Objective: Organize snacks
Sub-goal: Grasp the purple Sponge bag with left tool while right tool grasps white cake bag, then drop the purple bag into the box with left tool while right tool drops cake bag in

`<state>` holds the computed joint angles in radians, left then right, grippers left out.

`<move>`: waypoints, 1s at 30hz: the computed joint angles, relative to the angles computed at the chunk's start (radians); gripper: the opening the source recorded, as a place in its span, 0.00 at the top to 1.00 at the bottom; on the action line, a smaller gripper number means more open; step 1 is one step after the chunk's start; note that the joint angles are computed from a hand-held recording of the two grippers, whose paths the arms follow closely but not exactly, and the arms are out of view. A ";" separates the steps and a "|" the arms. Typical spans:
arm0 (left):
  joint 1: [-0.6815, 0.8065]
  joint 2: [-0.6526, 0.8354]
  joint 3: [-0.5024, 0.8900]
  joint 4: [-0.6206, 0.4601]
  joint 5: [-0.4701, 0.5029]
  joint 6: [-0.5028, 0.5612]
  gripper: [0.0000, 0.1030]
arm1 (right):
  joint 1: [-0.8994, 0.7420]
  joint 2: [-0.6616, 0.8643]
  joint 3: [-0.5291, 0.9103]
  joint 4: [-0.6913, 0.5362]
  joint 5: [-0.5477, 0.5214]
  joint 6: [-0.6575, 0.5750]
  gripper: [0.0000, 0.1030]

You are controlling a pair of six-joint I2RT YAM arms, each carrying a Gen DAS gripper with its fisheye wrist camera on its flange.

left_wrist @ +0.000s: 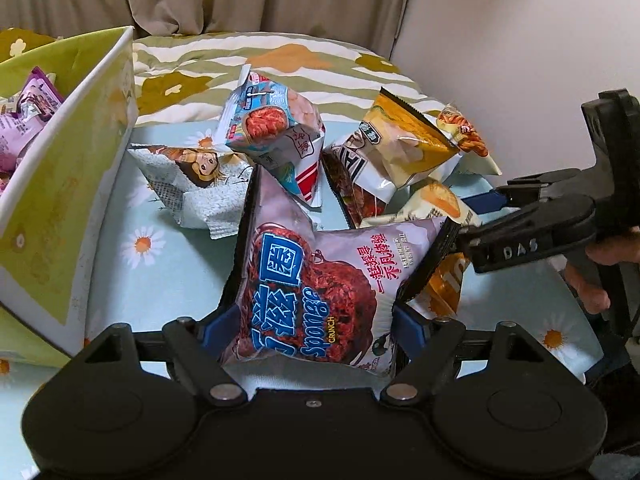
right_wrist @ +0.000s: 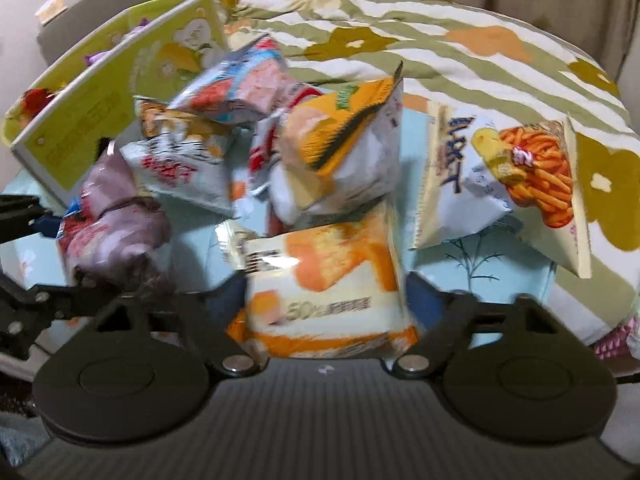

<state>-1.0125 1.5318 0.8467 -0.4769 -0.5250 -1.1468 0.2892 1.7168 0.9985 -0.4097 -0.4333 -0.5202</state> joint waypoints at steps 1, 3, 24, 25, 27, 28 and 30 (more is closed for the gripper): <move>-0.002 -0.002 -0.003 0.002 -0.002 0.000 0.19 | 0.006 -0.011 -0.011 0.004 0.012 -0.004 0.13; -0.010 -0.009 -0.001 -0.006 -0.012 -0.004 0.19 | 0.016 -0.041 -0.042 0.026 0.028 0.004 0.15; -0.155 -0.186 0.162 -0.488 -0.260 -0.298 0.19 | 0.022 -0.376 -0.055 -0.154 -0.093 0.107 0.17; -0.158 -0.203 0.174 -0.540 -0.279 -0.324 0.19 | 0.039 -0.381 -0.038 -0.156 -0.097 0.122 0.17; -0.157 -0.239 0.193 -0.638 -0.307 -0.364 0.19 | 0.077 -0.391 -0.004 -0.157 -0.099 0.156 0.17; -0.154 -0.261 0.199 -0.686 -0.319 -0.379 0.19 | 0.105 -0.389 0.016 -0.151 -0.093 0.181 0.17; -0.133 -0.324 0.199 -0.758 -0.341 -0.378 0.19 | 0.160 -0.380 0.062 -0.136 -0.081 0.233 0.17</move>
<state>-1.1456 1.2077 1.0459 -1.2347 -0.8663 -1.5245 0.4493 1.3364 1.0601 -0.5458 -0.5144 -0.2867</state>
